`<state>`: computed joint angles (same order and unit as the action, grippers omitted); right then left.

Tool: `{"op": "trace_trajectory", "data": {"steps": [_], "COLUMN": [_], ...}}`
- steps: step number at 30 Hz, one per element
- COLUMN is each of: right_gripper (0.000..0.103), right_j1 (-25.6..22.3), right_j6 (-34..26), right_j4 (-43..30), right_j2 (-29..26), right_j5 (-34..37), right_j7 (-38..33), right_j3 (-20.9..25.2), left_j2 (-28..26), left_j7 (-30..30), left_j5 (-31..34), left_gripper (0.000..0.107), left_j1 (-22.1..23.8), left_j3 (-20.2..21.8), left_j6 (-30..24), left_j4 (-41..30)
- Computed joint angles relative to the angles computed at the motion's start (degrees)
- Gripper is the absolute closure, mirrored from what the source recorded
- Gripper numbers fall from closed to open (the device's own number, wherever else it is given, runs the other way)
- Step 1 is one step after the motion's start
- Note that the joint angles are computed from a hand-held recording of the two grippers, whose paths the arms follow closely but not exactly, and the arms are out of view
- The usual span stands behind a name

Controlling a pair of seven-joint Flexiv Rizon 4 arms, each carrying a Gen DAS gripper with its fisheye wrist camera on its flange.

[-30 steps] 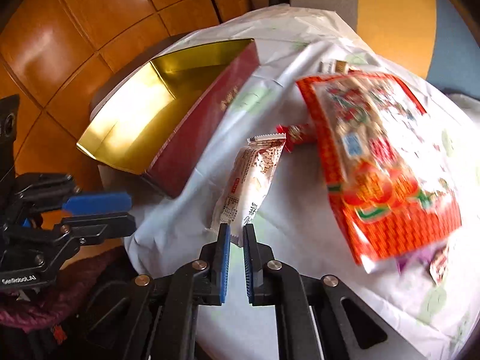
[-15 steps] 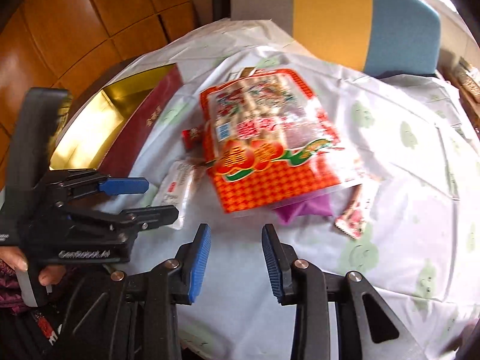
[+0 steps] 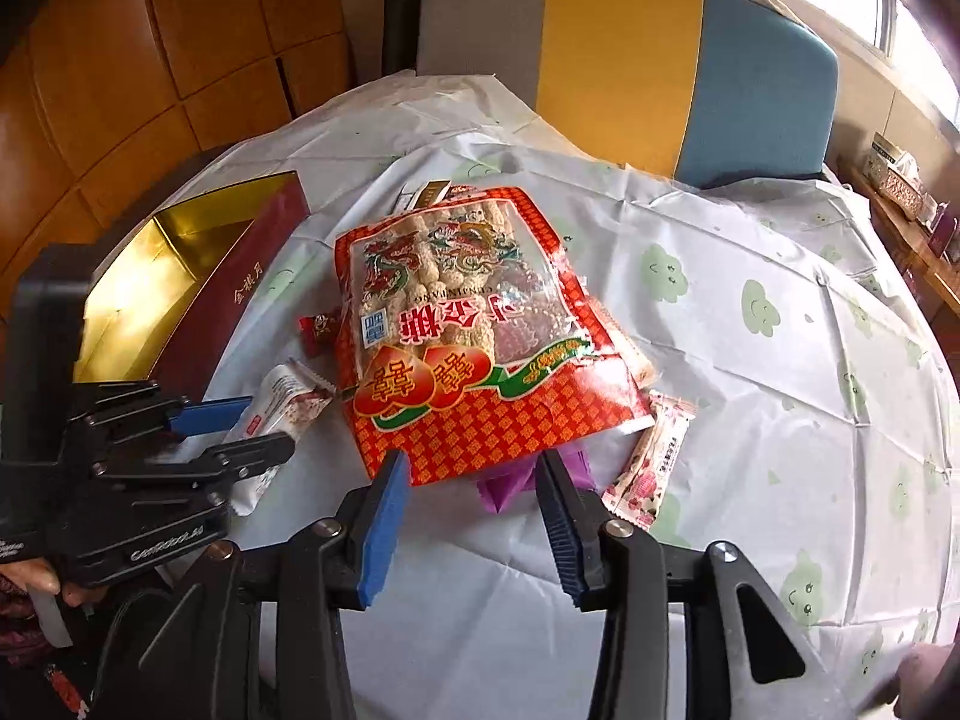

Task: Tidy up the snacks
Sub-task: 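Grasp the white printed sachet with the left gripper, then drop the white sachet into the gold tray with left gripper while right gripper grasps the orange bag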

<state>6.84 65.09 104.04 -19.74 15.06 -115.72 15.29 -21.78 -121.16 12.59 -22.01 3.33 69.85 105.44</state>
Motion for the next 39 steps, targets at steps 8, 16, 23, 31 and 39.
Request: {"op": "trace_trajectory", "data": {"steps": [8, 16, 23, 31, 39], "right_gripper": [0.025, 0.019, 0.027, 0.071, 0.084], "right_j1": [6.55, 15.74, 16.27, 9.98, 2.39], "right_j6": [7.96, 13.41, 12.71, 11.82, 2.53], "right_j4": [0.21, 3.13, 2.63, 1.49, -5.81], "right_j2": [-3.48, -6.67, -8.91, -8.55, -9.04], "right_j5": [-11.37, -32.02, -40.27, -35.24, -18.98], "right_j7": [5.64, 18.18, 24.8, 19.95, 12.98], "right_j3": [-3.92, -13.59, -14.84, -6.89, 3.03], "left_j2": [8.62, 10.99, 8.9, 10.49, 11.9], "left_j7": [-3.91, -16.11, -24.19, -25.85, -24.05], "left_j5": [3.61, 10.18, 13.06, 13.2, 11.22], "left_gripper": [0.074, 0.074, 0.033, 0.033, 0.033], "left_j1": [1.19, 7.28, 10.63, 10.36, 9.52], "left_j3": [2.09, 5.84, 6.17, 3.56, 1.83], "left_j6": [6.88, 3.25, -0.86, 0.82, 1.75], "left_j4": [6.18, 4.78, 2.3, 7.3, 10.25]}}
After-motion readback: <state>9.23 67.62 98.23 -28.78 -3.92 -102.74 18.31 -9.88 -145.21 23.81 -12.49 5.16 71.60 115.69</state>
